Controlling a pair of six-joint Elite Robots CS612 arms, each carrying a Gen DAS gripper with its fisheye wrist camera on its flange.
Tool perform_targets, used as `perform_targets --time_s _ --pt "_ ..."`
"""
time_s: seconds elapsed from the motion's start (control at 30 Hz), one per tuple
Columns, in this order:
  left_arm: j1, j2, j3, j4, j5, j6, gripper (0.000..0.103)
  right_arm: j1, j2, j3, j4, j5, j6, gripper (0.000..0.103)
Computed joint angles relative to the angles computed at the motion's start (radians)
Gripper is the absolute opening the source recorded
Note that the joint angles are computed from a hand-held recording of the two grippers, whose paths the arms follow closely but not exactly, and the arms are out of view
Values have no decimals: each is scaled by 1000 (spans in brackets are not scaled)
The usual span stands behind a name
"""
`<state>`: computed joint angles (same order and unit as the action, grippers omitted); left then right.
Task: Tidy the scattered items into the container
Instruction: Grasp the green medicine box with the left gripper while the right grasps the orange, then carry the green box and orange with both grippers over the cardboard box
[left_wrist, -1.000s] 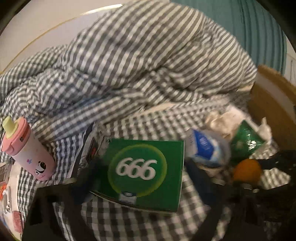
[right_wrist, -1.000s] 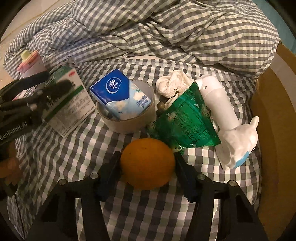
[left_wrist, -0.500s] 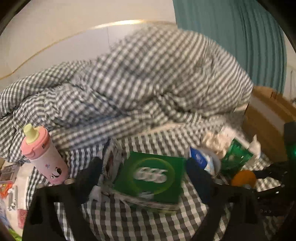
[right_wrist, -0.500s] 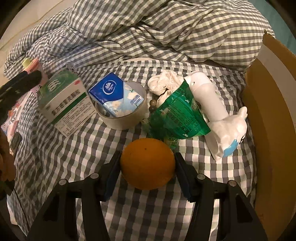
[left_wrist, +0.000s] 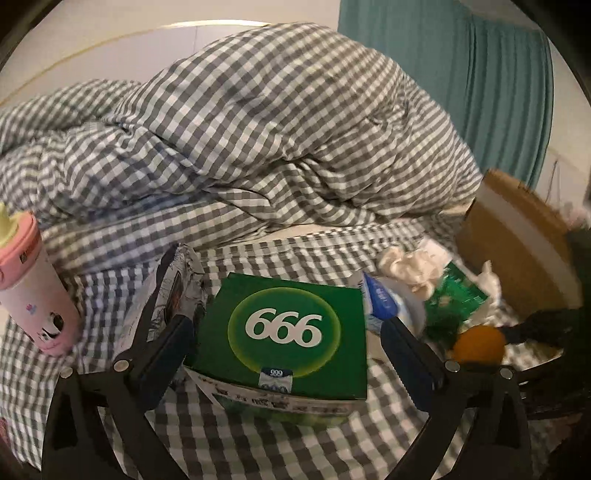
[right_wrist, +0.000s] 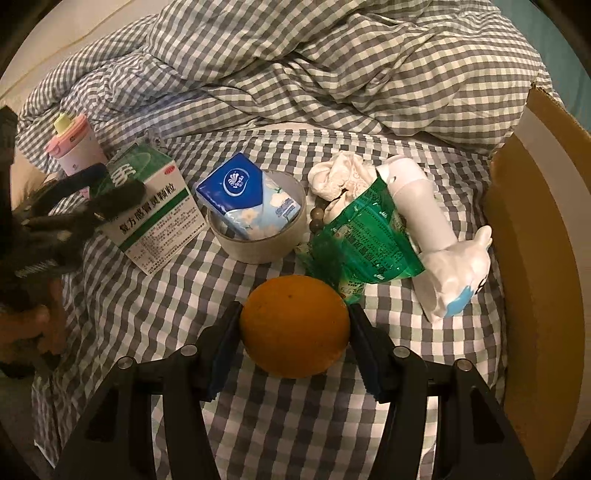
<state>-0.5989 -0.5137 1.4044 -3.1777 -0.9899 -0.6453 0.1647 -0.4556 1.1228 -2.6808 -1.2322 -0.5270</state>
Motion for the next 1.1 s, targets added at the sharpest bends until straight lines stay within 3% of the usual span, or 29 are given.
perform_targets --time_s 0.17,0.33,0.57,0.73,1.1 --pt "11 11 -16 31 -46 -14 103 -5 -7 4 -5 5 6 57" --pt "11 7 -4 5 -44 -43 96 -10 -20 19 -20 18 11 57" --pt "-17 -26 7 6 62 -40 96 -24 -57 65 -64 61 24 57" --pt "-45 -60 7 55 134 -50 96 -44 -99 119 -125 106 42 57" --pt "-121 -136 7 186 279 -193 96 -113 -196 247 -301 201 104 57"
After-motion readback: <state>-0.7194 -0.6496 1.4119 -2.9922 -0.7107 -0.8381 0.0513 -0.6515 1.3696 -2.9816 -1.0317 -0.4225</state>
